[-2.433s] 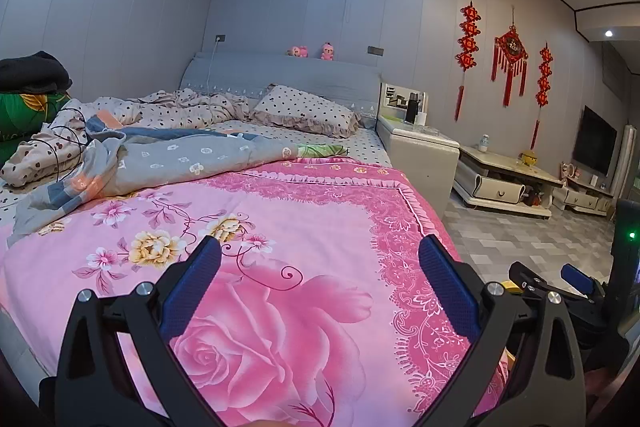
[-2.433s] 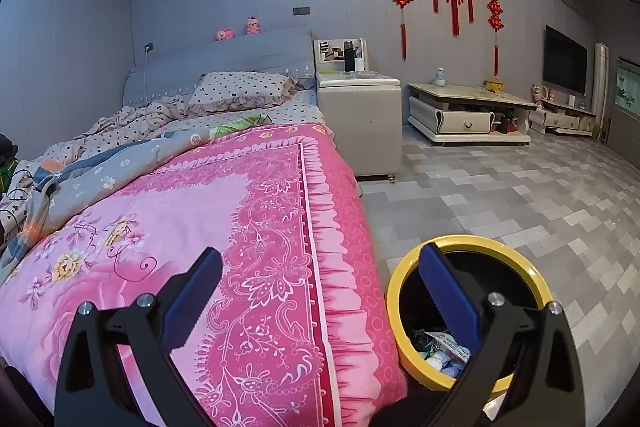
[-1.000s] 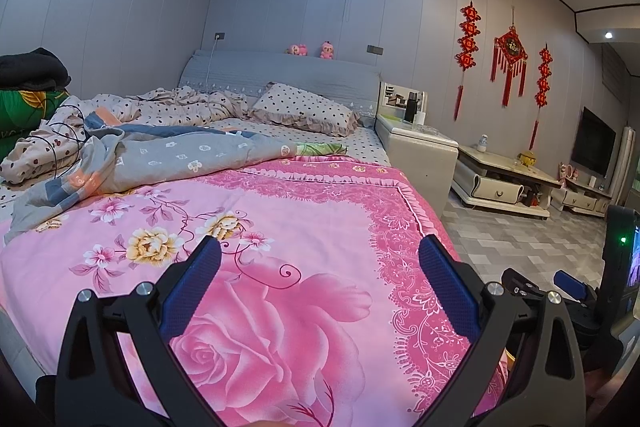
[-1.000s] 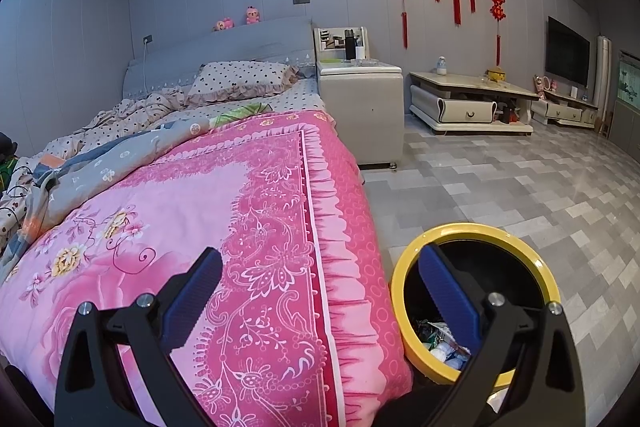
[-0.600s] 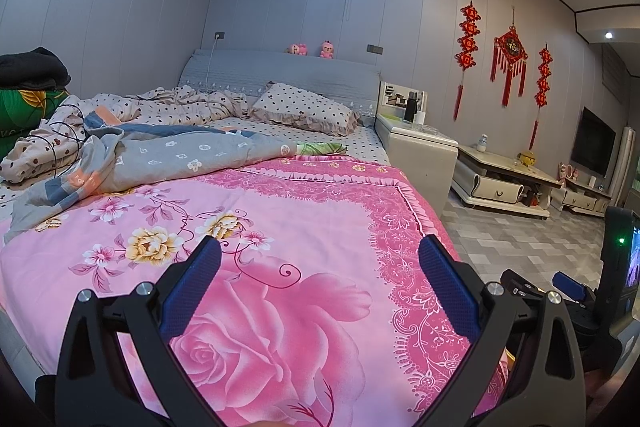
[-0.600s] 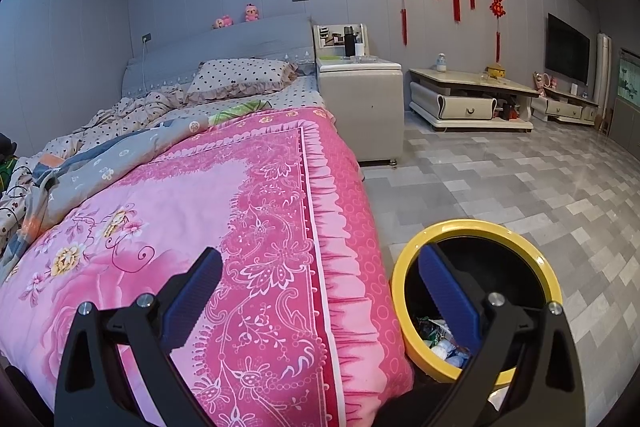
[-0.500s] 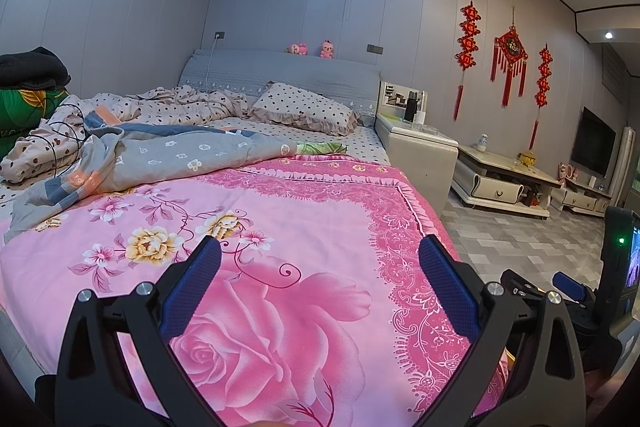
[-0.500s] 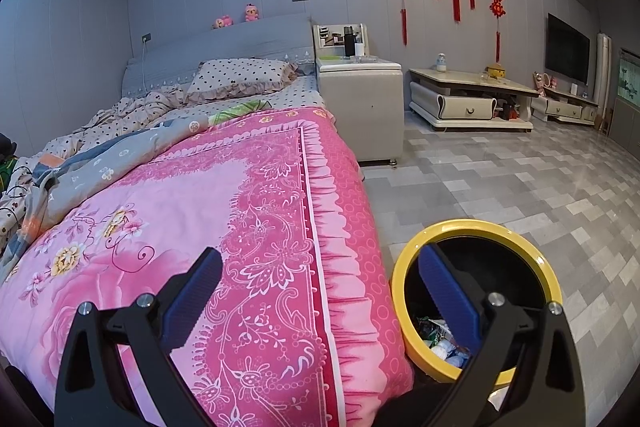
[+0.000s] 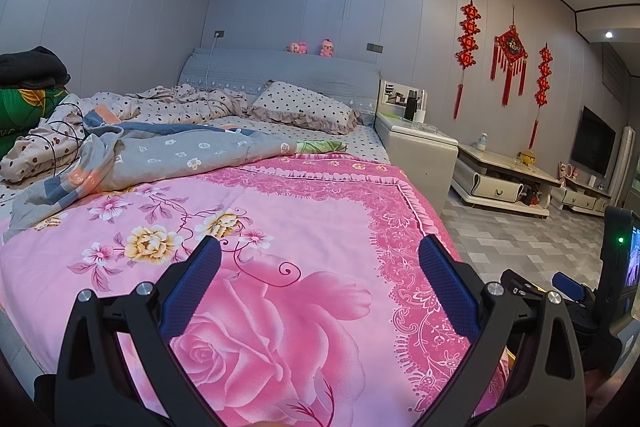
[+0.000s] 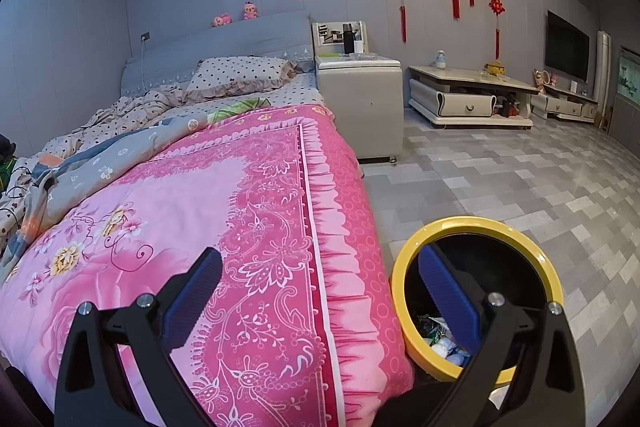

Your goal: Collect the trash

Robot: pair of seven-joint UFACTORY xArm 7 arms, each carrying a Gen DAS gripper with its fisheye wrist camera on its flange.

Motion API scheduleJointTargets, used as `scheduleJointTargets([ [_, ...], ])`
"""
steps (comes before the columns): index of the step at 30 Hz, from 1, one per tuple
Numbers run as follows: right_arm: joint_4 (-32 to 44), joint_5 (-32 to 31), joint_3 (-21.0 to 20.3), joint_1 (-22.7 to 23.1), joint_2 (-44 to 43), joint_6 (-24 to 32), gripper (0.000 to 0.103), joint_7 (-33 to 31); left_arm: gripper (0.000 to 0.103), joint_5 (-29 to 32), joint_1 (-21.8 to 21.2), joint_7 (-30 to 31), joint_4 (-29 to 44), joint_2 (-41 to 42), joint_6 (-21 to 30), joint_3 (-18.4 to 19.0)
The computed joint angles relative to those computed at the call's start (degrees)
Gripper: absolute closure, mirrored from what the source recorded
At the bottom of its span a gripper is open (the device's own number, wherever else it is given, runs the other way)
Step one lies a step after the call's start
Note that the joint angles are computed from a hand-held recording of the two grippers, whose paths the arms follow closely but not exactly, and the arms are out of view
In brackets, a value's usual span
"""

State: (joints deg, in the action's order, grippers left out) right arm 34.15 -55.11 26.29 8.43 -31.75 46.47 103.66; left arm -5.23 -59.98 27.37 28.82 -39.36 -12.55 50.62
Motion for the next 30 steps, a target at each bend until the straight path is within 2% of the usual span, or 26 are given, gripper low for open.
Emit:
scheduleJointTargets([
  [21,-0.5,0.0,0.0,0.4,0.3,-0.2,0.008,0.9,0.008,1.2,-0.9,-1.1,-0.4,1.4,-1.5,1.0],
  [30,-0.4,0.3,-0.1,0.8,0.6,0.0,0.008,1.0,0.008,0.8,-1.3,-1.4,0.5,1.3,0.0,1.5],
])
